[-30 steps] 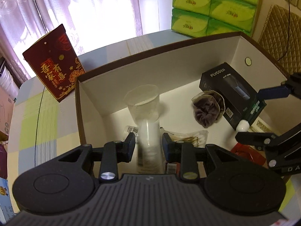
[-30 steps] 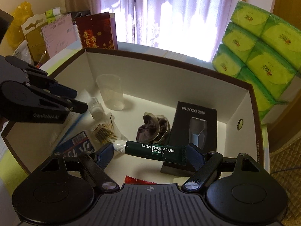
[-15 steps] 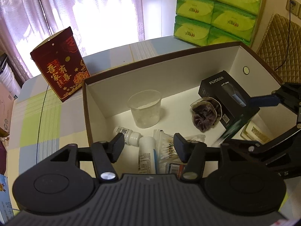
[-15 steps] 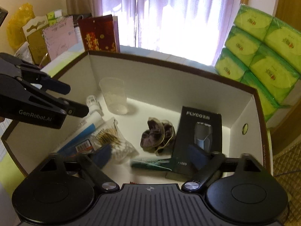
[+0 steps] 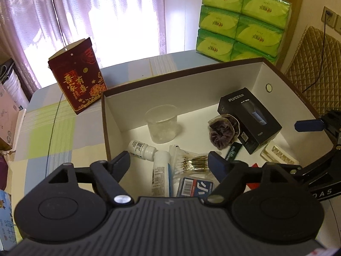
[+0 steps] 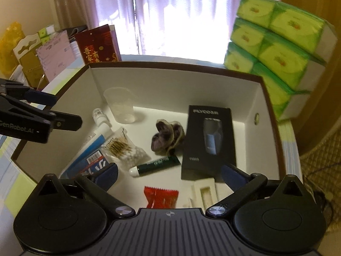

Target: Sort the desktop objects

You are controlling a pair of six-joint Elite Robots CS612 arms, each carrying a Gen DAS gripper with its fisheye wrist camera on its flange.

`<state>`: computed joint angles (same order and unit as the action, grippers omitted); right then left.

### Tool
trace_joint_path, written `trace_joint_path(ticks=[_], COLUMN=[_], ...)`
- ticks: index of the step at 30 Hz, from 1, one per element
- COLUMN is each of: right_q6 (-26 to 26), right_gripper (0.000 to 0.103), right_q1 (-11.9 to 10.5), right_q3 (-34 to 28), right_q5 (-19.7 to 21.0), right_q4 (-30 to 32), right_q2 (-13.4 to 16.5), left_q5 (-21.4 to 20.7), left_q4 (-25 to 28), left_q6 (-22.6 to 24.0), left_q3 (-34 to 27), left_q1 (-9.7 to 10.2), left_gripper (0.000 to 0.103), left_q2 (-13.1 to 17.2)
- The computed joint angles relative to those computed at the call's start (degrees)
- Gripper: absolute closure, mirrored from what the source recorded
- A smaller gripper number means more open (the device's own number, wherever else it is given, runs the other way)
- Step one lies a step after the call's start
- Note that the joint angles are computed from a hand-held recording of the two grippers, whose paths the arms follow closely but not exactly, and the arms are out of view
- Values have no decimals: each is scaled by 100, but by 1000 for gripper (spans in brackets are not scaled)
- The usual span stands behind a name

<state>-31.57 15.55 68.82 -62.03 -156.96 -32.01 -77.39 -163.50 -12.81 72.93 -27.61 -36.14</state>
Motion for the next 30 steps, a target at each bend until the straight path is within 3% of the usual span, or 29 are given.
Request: trace_joint_path(ticks=[11, 17, 30], right_q6=[464, 625, 640], right_gripper=[2, 2, 2], right_q1=[-99, -175, -373], right_q3=[593, 933, 1679], right_q5=[-28, 153, 439], right_q4=[-516, -704, -1122], right_q2=[-396, -601, -1027], left_q5=[401, 489, 1087], left_q4=[-366, -440, -788], left_q6=[-372, -537, -787], left_q3=[619, 969, 1703], left_q1=[-180, -281, -639], left_gripper=[6, 5, 3], left_q2=[-385, -600, -1022])
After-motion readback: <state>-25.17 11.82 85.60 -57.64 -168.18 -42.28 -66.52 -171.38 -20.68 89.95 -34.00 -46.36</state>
